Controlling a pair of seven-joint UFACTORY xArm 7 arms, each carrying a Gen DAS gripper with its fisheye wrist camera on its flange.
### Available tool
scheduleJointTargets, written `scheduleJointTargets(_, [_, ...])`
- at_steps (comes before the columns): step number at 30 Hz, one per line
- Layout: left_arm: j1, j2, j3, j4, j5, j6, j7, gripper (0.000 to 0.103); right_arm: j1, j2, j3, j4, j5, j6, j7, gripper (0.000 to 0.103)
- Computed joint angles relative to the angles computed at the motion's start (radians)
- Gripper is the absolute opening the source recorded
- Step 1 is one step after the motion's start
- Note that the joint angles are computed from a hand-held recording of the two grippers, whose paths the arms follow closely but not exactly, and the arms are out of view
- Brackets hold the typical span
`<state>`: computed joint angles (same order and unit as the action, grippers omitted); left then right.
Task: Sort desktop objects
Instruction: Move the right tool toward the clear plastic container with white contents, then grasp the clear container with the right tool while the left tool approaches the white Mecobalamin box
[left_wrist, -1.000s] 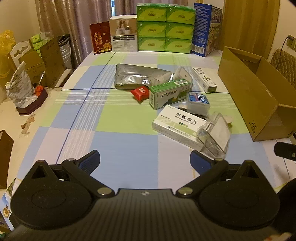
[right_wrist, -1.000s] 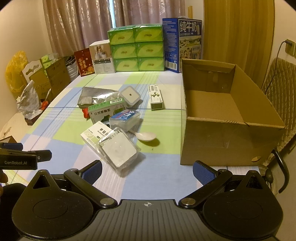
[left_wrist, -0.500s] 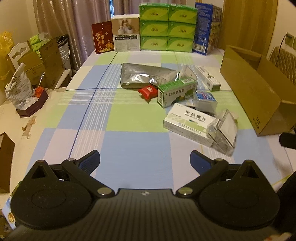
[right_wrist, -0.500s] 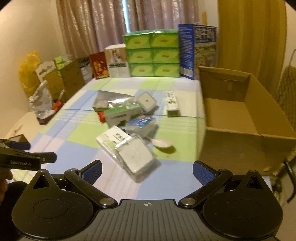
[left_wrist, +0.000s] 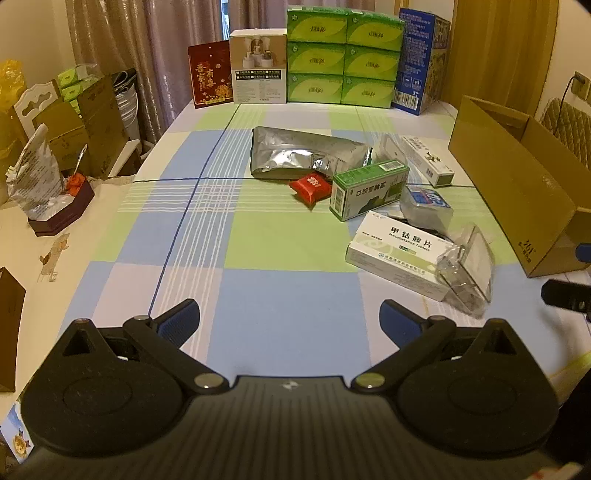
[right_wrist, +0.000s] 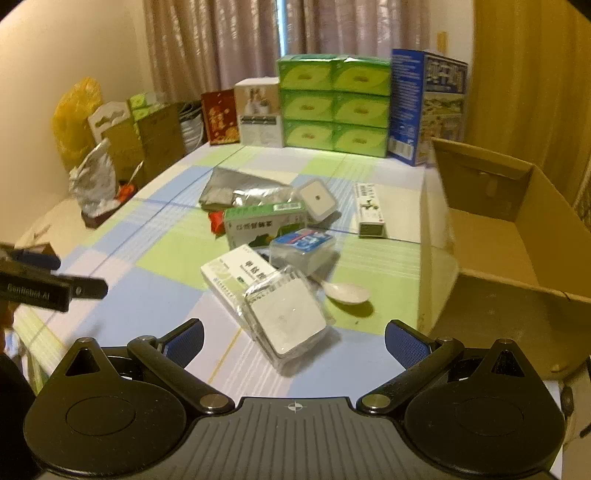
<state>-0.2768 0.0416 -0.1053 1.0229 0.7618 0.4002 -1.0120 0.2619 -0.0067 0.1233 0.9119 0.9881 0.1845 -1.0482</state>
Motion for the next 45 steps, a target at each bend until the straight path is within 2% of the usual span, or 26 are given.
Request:
scheduleJointTargets(5, [0.003, 0.033, 0.012, 0.013, -0.023, -0.028, 0.026, 0.102, -0.001, 0.05, 0.02, 0.016, -0.08, -0.04, 0.042, 0.101])
scheduleJointTargets(8, [-0.003, 0.059, 0.018, 0.041, -0.06, -0.005, 0.064, 0.102, -0.018, 0.081, 0.041, 0.04, -0.098, -0.038, 0.029, 0.101])
scheduleJointTargets(11, [-0.004, 0.078, 0.028, 0.055, -0.095, -0.041, 0.101, 0.102, -0.034, 0.112, 0.062, 0.061, -0.134, -0.057, 0.02, 0.101])
scheduleJointTargets(17, [-0.031, 0.147, 0.075, 0.103, -0.042, -0.108, 0.098, 0.102, -0.095, 0.174, 0.122, 0.102, -0.171, -0.08, -0.03, 0.101])
scheduleJointTargets(20, [-0.029, 0.181, 0.084, 0.108, -0.085, -0.165, 0.159, 0.102, -0.127, 0.208, 0.154, 0.125, -0.189, -0.069, -0.059, 0.101])
scheduleJointTargets(24, [-0.035, 0.215, 0.085, 0.131, -0.169, -0.174, 0.283, 0.102, -0.158, 0.258, 0.192, 0.159, -0.221, -0.069, -0.108, 0.101])
scheduleJointTargets(28, [-0.075, 0.236, 0.129, 0.152, -0.151, -0.189, 0.328, 0.102, -0.175, 0.316, 0.195, 0.212, -0.301, -0.032, -0.075, 0.1])
scheduleJointTargets(30, [-0.079, 0.249, 0.125, 0.166, -0.169, -0.169, 0.373, 0.102, -0.18, 0.343, 0.196, 0.238, -0.341, -0.016, -0.053, 0.098])
scheduleJointTargets(32, [-0.072, 0.259, 0.114, 0.171, -0.203, -0.162, 0.424, 0.102, -0.171, 0.366, 0.175, 0.263, -0.397, 0.012, -0.003, 0.087])
scheduleJointTargets(34, [-0.07, 0.27, 0.106, 0.18, -0.242, -0.151, 0.463, 0.102, -0.169, 0.384, 0.161, 0.285, -0.437, 0.047, 0.057, 0.082])
scheduleJointTargets(37, [-0.071, 0.282, 0.104, 0.193, -0.289, -0.16, 0.496, 0.102, -0.192, 0.383, 0.184, 0.289, -0.441, 0.065, 0.073, 0.071])
scheduleJointTargets(40, [-0.076, 0.289, 0.11, 0.205, -0.323, -0.163, 0.516, 0.102, -0.208, 0.371, 0.195, 0.283, -0.426, 0.071, 0.092, 0.067])
scheduleJointTargets(43, [-0.078, 0.294, 0.111, 0.21, -0.353, -0.167, 0.533, 0.102, -0.194, 0.361, 0.18, 0.271, -0.423, 0.013, 0.136, 0.065])
scheduleJointTargets(45, [-0.08, 0.293, 0.113, 0.21, -0.369, -0.162, 0.538, 0.102, -0.144, 0.365, 0.132, 0.26, -0.501, -0.059, 0.202, 0.065])
